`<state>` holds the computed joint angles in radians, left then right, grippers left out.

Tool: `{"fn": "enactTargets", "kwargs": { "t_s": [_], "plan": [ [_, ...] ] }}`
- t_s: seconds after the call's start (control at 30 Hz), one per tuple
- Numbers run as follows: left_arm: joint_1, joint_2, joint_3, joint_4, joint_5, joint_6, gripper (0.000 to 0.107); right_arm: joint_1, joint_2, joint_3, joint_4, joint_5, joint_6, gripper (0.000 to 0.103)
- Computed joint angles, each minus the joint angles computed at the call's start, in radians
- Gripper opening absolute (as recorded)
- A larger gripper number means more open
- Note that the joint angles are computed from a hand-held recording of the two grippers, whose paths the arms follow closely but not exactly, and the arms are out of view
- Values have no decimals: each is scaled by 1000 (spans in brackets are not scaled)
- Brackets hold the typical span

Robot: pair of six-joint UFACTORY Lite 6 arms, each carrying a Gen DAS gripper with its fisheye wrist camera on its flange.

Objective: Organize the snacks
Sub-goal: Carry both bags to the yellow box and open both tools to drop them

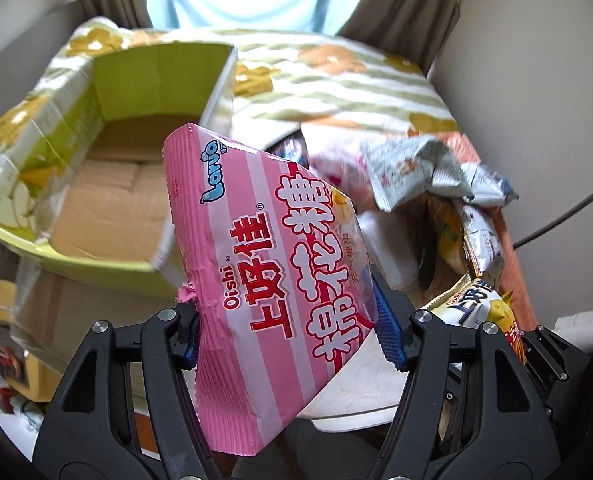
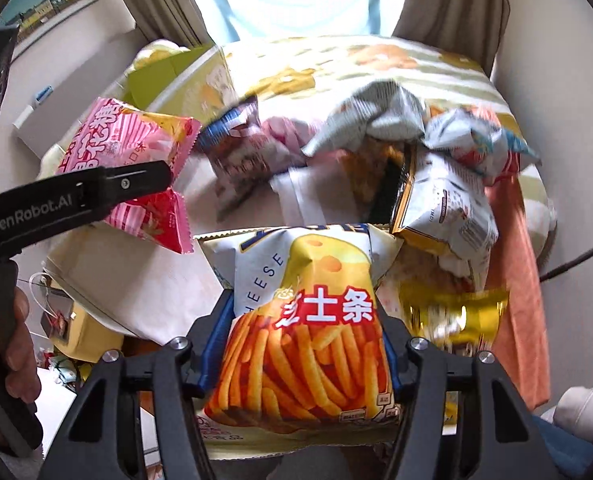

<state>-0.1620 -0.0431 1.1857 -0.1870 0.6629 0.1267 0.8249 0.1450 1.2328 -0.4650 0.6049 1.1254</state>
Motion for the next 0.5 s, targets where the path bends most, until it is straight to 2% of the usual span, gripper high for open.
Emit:
{"fn": "enactTargets", "kwargs": {
  "t_s": [0.27, 0.43, 0.5],
  "plan": [
    [106, -52, 138, -55, 88, 52, 64, 13, 110, 285, -7, 87, -95, 57],
    [211, 15, 272, -150, 133, 185, 64, 60, 232, 466, -64, 143, -50, 57],
    [256, 81, 368, -204, 163, 244, 64, 83, 317, 599, -85, 202, -33, 57]
  ]
}}
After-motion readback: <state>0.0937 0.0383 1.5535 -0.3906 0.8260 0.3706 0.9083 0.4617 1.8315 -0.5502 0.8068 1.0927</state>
